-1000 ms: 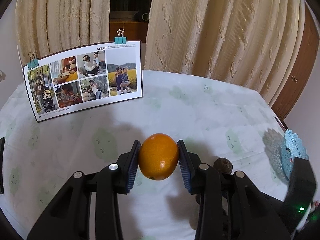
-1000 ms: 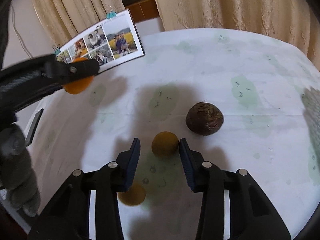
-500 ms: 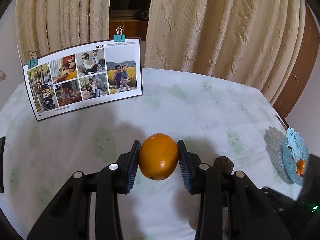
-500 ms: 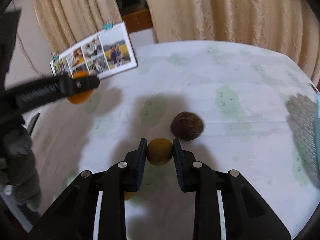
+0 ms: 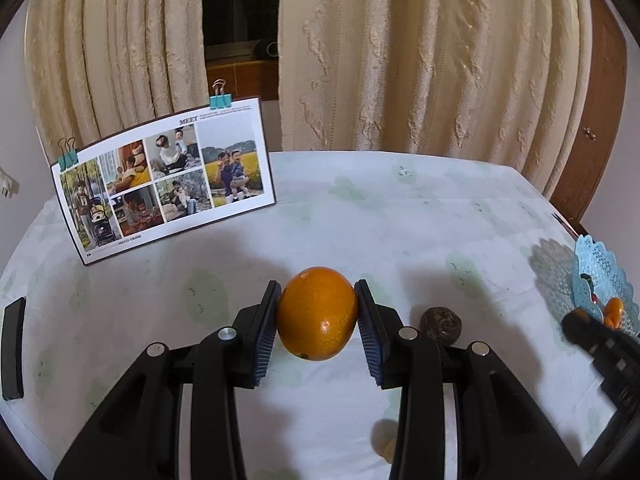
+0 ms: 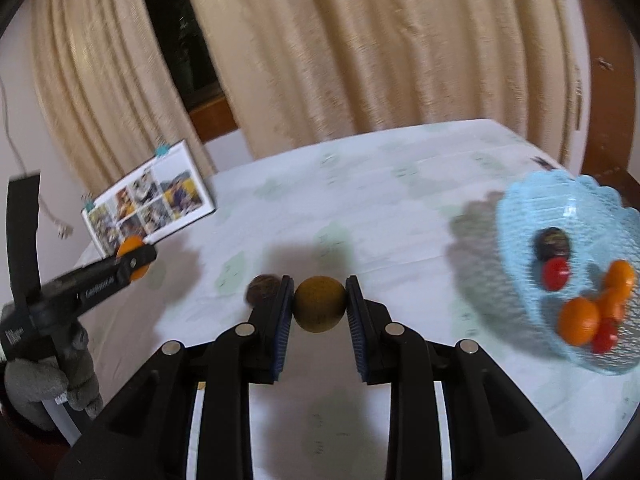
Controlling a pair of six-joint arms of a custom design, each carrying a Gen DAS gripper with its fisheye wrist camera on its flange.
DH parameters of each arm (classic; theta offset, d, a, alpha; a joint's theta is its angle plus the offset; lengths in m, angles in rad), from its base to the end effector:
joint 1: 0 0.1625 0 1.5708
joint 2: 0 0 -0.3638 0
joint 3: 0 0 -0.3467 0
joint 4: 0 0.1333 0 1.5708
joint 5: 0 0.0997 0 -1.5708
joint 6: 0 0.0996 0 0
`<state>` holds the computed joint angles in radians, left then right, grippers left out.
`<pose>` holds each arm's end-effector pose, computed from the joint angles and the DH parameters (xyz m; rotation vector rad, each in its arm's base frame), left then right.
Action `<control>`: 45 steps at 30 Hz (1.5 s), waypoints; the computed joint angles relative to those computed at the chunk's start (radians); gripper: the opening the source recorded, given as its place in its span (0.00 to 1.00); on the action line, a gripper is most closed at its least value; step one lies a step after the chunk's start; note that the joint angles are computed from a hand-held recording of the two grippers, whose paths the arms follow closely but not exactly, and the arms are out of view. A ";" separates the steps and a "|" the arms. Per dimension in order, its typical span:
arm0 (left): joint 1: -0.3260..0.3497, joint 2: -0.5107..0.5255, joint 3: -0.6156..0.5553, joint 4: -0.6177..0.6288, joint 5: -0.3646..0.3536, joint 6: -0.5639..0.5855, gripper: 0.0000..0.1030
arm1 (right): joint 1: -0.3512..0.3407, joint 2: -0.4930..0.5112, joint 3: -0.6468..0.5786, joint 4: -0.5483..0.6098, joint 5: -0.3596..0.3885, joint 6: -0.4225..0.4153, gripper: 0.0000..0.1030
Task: Organize fruits
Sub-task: 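Grasp a small brown kiwi with the right gripper while the left gripper holds the orange, then drop the kiwi into the basket with the right gripper while the left gripper carries the orange there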
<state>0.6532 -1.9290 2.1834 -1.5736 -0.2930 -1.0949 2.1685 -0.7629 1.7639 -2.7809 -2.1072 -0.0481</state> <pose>-0.0972 -0.3623 0.3633 0.0101 2.0221 -1.1272 0.3862 -0.4209 0.0589 0.7665 -2.5310 0.4641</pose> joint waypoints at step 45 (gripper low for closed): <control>-0.096 0.151 0.066 -0.288 -0.117 0.202 0.37 | -0.176 -0.337 0.148 -0.148 -0.193 0.007 0.26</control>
